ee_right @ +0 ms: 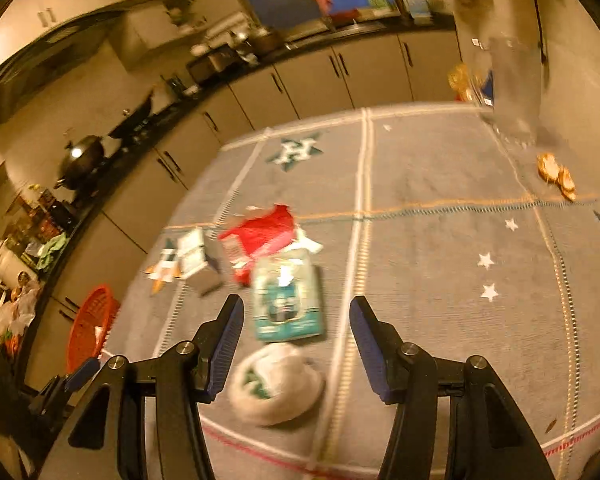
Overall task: Collect trash
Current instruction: 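Move both tools back over the table toward the remaining trash, then grasp the blue cartoon packet with the right tool while the left tool grasps the white tissue ball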
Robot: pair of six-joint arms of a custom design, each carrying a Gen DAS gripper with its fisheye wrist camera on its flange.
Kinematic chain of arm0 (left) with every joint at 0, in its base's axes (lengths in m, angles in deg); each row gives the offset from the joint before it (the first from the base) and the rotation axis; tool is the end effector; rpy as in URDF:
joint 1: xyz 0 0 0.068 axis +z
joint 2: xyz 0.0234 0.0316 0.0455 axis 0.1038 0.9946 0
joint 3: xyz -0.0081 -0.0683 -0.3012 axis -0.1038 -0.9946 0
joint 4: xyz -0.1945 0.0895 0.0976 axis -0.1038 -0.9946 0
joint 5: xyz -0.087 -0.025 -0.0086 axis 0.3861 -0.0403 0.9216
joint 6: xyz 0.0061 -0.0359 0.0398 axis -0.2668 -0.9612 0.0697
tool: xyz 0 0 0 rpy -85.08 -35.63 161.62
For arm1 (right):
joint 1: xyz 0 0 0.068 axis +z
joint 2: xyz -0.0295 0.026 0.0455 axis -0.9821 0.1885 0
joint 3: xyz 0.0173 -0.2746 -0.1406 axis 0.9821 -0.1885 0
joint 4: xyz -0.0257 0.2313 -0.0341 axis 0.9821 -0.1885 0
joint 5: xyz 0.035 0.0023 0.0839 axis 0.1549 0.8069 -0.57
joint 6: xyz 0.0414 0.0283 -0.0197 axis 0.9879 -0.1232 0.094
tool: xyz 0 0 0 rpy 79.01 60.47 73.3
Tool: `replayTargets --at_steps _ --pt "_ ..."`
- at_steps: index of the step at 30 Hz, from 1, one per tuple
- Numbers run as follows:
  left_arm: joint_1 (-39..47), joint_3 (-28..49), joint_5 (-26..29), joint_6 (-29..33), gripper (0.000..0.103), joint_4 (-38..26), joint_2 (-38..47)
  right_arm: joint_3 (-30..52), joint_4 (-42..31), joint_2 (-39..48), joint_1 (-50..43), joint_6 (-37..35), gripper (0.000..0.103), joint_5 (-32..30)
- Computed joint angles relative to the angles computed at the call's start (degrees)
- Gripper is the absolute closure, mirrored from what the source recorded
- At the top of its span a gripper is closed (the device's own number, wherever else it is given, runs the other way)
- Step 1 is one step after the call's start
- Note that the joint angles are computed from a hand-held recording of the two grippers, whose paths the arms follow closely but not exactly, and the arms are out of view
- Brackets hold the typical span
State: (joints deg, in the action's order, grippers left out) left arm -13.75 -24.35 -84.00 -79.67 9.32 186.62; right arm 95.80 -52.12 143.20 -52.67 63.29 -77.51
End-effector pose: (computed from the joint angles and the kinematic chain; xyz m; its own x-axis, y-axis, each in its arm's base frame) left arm 0.2433 -0.0842 0.1478 -0.6733 0.1877 -0.7152 0.2517 0.9677 0.0171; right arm 0.3174 0.1540 0.1227 -0.7257 0.3120 -0.6132 0.0786 0.9231 0.3765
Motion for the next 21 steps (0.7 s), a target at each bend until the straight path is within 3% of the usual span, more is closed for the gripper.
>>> replayTargets --at_steps 6,11,17,18,20,21 --pt "-1.23 0.95 1.64 0.51 0.043 -0.41 1.43 10.36 -8.25 6.86 -1.1 -2.17 0.044 -3.45" --pt "-1.36 1.01 2.28 0.6 0.042 0.04 2.31 23.73 -20.93 13.53 0.95 -6.6 0.032 -0.38" --pt "-1.32 2.0 3.24 0.62 0.042 -0.75 2.98 32.65 -29.3 18.19 3.05 -9.67 0.032 3.27" --pt "-1.37 2.28 3.5 0.54 0.041 -1.08 3.03 33.51 -30.37 18.84 3.13 -9.7 0.034 3.49" --pt "-1.57 2.63 3.96 0.45 0.041 -1.57 3.04 33.88 -30.95 19.52 3.05 -9.73 0.05 3.7" --pt "-2.01 2.81 4.03 0.31 0.041 -1.72 3.08 32.72 -29.64 19.17 2.78 -9.58 0.05 3.17"
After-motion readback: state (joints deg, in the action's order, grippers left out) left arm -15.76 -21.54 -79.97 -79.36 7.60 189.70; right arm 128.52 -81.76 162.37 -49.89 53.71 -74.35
